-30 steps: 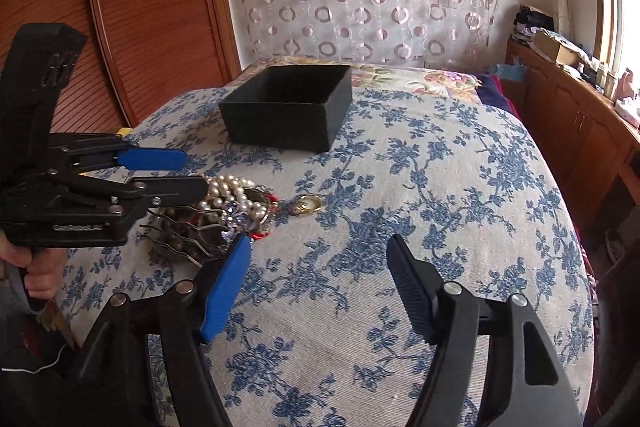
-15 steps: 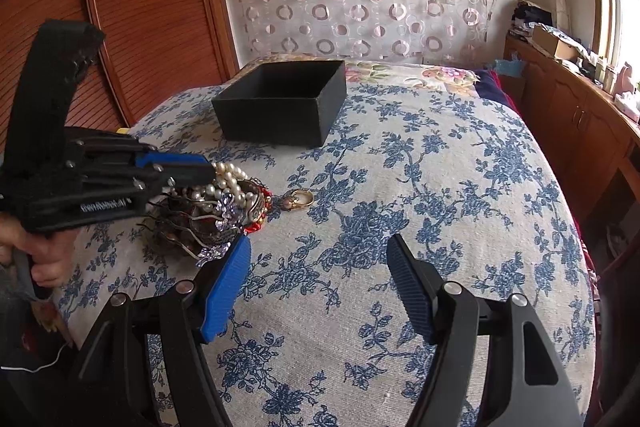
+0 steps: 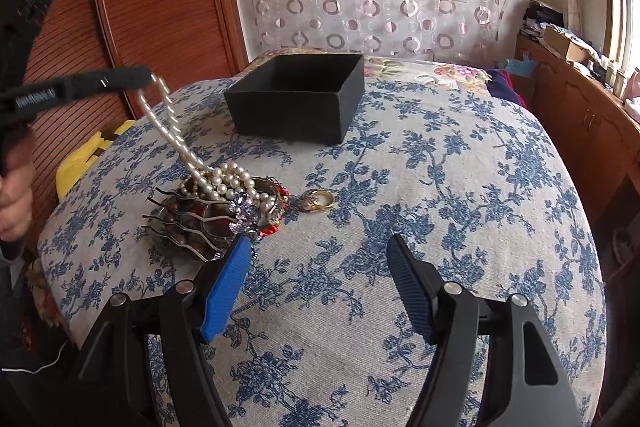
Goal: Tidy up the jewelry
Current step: 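Lift the pearl necklace out of the pile with the left tool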
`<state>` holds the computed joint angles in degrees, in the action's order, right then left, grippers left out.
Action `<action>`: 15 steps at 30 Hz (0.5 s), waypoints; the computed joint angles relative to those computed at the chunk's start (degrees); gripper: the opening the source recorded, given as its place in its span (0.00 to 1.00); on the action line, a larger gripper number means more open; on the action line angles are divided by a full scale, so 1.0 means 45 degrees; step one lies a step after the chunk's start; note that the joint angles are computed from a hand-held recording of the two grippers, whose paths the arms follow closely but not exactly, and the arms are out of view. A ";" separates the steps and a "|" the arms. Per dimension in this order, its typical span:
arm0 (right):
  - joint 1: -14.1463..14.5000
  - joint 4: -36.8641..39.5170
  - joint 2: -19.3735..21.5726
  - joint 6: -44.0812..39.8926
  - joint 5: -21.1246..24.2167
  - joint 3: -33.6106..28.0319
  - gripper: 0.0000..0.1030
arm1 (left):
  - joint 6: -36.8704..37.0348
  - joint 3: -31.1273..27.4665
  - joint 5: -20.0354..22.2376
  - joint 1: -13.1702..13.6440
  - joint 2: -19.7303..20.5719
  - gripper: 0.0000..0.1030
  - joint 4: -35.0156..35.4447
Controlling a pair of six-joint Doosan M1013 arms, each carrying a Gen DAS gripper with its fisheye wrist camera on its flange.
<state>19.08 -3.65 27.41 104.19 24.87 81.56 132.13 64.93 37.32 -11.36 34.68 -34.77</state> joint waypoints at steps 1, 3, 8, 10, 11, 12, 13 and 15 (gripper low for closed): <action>0.0006 0.0075 0.0017 -0.0095 0.0026 -0.0034 0.70 | 0.0067 0.0014 -0.0066 0.0047 -0.0053 0.06 -0.0160; 0.0010 0.0185 0.0054 -0.0254 0.0072 -0.0102 0.70 | 0.0172 0.0089 -0.0267 0.0143 -0.0190 0.06 -0.0434; 0.0019 0.0703 0.0099 -0.0881 0.0023 -0.0258 0.70 | 0.0265 0.0232 -0.1166 0.0247 -0.0550 0.06 -0.0578; 0.0034 0.0977 0.0135 -0.1217 0.0053 -0.0347 0.67 | 0.0312 0.0273 -0.1471 0.0280 -0.0681 0.06 -0.0595; 0.0038 0.1148 0.0167 -0.1435 0.0097 -0.0410 0.66 | 0.0320 0.0273 -0.1546 0.0293 -0.0717 0.06 -0.0593; 0.0046 0.1249 0.0200 -0.1580 0.0133 -0.0472 0.64 | 0.0311 0.0281 -0.1649 0.0297 -0.0757 0.06 -0.0556; 0.0054 0.1451 0.0251 -0.1862 0.0177 -0.0563 0.62 | 0.0280 0.0329 -0.1760 0.0291 -0.0812 0.06 -0.0473; 0.0067 0.1871 0.0369 -0.2433 0.0306 -0.0775 0.57 | 0.0100 0.0323 -0.1867 0.0321 -0.0832 0.06 -0.0243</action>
<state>19.39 4.77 29.06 93.24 26.25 78.07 132.58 66.39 28.92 -9.91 30.93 -35.87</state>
